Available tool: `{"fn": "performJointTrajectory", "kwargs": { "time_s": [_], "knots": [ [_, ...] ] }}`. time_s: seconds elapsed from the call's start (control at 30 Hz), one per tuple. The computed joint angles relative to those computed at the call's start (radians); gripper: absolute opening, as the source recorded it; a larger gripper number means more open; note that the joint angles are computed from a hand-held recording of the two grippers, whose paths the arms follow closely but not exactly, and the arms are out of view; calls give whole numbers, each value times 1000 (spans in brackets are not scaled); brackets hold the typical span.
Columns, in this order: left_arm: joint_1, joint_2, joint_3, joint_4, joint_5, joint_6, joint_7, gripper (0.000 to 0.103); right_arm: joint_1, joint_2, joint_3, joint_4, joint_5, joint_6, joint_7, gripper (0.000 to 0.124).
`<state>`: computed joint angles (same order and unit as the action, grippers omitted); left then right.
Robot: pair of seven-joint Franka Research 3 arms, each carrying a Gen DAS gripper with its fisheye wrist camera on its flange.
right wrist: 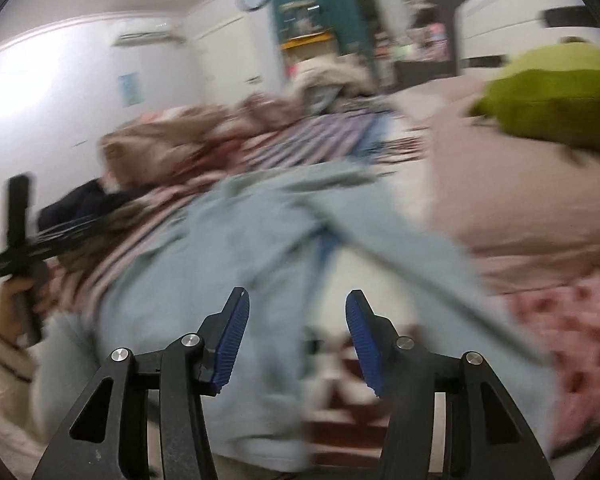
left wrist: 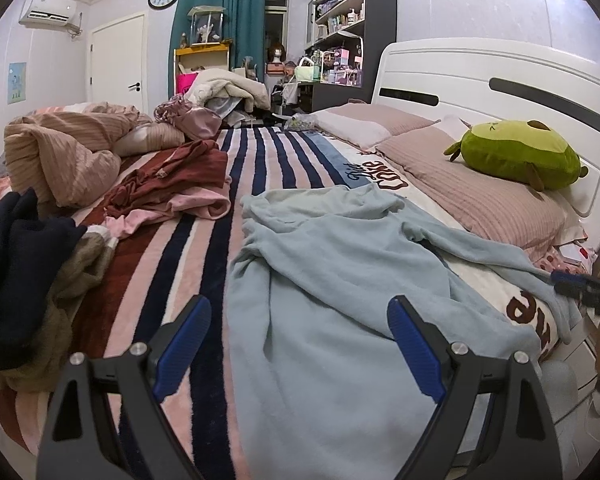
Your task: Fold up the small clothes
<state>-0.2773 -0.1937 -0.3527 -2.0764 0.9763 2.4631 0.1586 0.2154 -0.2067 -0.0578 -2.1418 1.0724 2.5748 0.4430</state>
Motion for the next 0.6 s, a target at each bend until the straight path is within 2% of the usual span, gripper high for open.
{"fn": "performJointTrajectory", "kwargs": {
  "time_s": [0.07, 0.1, 0.17, 0.2, 0.27, 0.33, 0.4, 0.47, 0.53, 0.57, 0.6],
  "knots": [
    [-1, 6, 0, 7, 0, 0, 7, 88, -20, 14, 18, -11, -66, 135, 38, 46],
    [-2, 10, 0, 12, 0, 1, 9, 88, -36, 31, 33, -16, -140, 216, 90, 47],
    [-5, 17, 0, 22, 2, 0, 13, 88, -71, 68, 54, -18, -314, 313, 224, 48],
    [-6, 21, -1, 27, 4, -4, 15, 88, -84, 86, 56, -15, -390, 336, 278, 52],
    [-10, 26, -2, 37, 9, -14, 19, 88, -107, 119, 52, -3, -522, 344, 375, 60],
    [-14, 28, -2, 44, 13, -19, 19, 88, -111, 138, 39, 12, -563, 317, 414, 63],
    [-18, 29, -3, 46, 15, -25, 17, 88, -115, 159, 21, 46, -542, 222, 416, 62],
    [-21, 28, -3, 47, 17, -33, 18, 88, -114, 161, 15, 56, -472, 161, 375, 45],
    [-23, 27, -3, 48, 18, -39, 18, 88, -106, 149, 19, 32, -409, 187, 306, 2],
    [-24, 25, -3, 47, 20, -40, 16, 88, -99, 138, 21, 17, -377, 203, 263, 2],
    [-24, 24, -3, 47, 21, -41, 14, 88, -97, 133, 27, 7, -399, 232, 277, 2]
  ]
}}
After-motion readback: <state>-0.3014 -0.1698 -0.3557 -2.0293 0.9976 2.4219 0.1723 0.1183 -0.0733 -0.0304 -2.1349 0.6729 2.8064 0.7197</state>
